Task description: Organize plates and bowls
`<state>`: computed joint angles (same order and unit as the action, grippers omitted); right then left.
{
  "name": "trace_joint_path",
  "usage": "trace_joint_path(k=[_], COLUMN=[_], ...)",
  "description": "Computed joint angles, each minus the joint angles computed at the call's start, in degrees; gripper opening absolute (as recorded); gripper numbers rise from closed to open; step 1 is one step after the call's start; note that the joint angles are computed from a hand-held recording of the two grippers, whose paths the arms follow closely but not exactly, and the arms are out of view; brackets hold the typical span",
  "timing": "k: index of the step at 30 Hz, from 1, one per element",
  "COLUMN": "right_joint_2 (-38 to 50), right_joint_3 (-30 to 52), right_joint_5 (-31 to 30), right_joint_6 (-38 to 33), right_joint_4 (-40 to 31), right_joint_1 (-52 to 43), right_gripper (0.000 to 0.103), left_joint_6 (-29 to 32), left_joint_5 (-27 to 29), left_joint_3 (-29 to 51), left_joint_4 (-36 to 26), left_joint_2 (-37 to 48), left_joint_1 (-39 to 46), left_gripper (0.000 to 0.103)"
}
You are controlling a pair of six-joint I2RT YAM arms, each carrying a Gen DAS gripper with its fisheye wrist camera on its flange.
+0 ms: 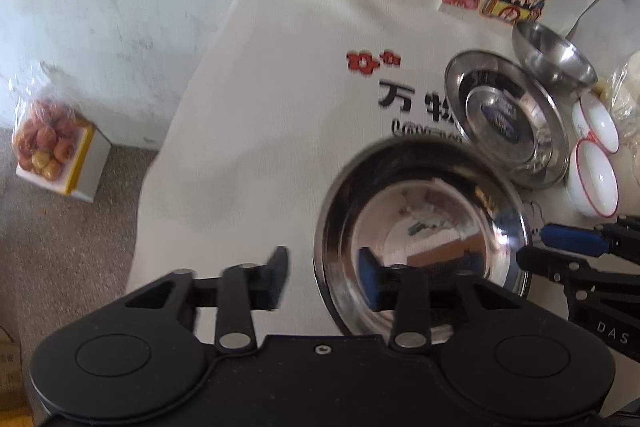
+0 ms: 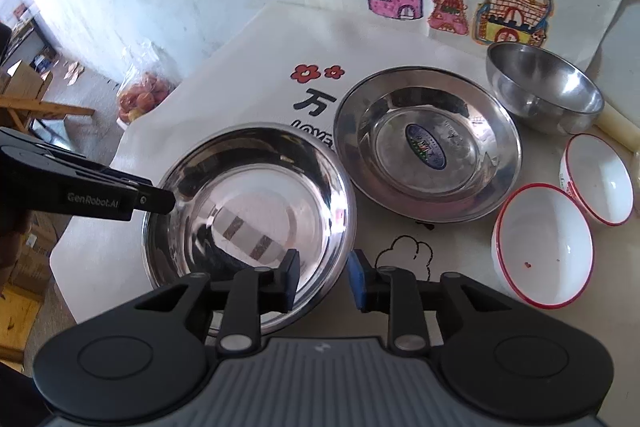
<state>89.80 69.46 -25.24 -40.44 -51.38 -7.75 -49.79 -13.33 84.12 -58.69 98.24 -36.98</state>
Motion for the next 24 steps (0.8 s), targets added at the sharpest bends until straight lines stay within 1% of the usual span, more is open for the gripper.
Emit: trace_joint_path(k=[1, 3, 4, 5, 6, 7, 8, 9, 10, 12, 18, 21, 24], right_joint_2=[-0.1, -0.1, -0.2, -0.3, -0.1, -0.3, -0.5, -0.6, -0.7, -0.7, 0.7, 0.9, 0.7], right_joint_3=[0.1, 0.3, 0.3, 0.3, 0.5, 0.5, 0.3, 0.2, 0.2, 0.0, 0.7, 0.2, -1.1], right_joint_5=[0.0, -0.2, -0.2, -0.2, -0.2, 0.0, 0.2, 0.5, 0.8, 1.2, -0.3, -0.9, -0.7], right_joint_6=[0.6, 2.3, 3.1, 4.0, 4.9, 6.1, 7.6, 9.2, 10.8, 14.2, 24.8, 30.1, 35.7], right_joint_4=[0.0, 0.4, 0.6, 1.0, 1.3, 1.9, 2.7, 3.2, 3.8, 4.9, 5.4, 5.8, 7.2], right_joint_1=[-0.1, -0.5, -0.8, -1.1, -1.4, -1.7, -2.0, -2.2, -2.5, -3.1, -5.9, -6.9, -7.3], right_gripper=[0.034, 0.04, 0.042, 0.046, 0.051, 0.055, 0.064, 0.072, 0.074, 0.082, 0.098, 0.1, 0.102], left_joint_6=[0.8, 2.5, 3.3, 4.0, 4.6, 5.3, 6.3, 7.2, 8.4, 10.9, 19.5, 23.8, 28.1], left_joint_5=[-0.8, -2.6, -3.3, -3.9, -4.4, -4.9, -5.3, -5.4, -5.5, -5.1, -0.5, 1.8, 4.4], left_joint_3=[0.8, 2.4, 3.2, 4.3, 5.3, 6.1, 7.1, 7.7, 8.4, 9.8, 16.2, 19.8, 25.3], left_joint_4=[-0.2, -0.2, -0.2, -0.3, -0.4, -0.3, 0.1, 0.6, 1.2, 2.2, 5.4, 7.5, 7.7], left_joint_2=[0.4, 1.0, 1.3, 1.9, 2.5, 3.1, 3.9, 4.4, 5.0, 6.3, 12.5, 16.4, 21.2], left_joint_1=[0.2, 0.7, 1.0, 1.4, 1.8, 2.2, 2.7, 3.1, 3.5, 4.3, 7.2, 8.1, 8.8], left_gripper=[0.057, 0.073, 0.076, 0.082, 0.088, 0.09, 0.094, 0.098, 0.099, 0.102, 0.102, 0.102, 0.102])
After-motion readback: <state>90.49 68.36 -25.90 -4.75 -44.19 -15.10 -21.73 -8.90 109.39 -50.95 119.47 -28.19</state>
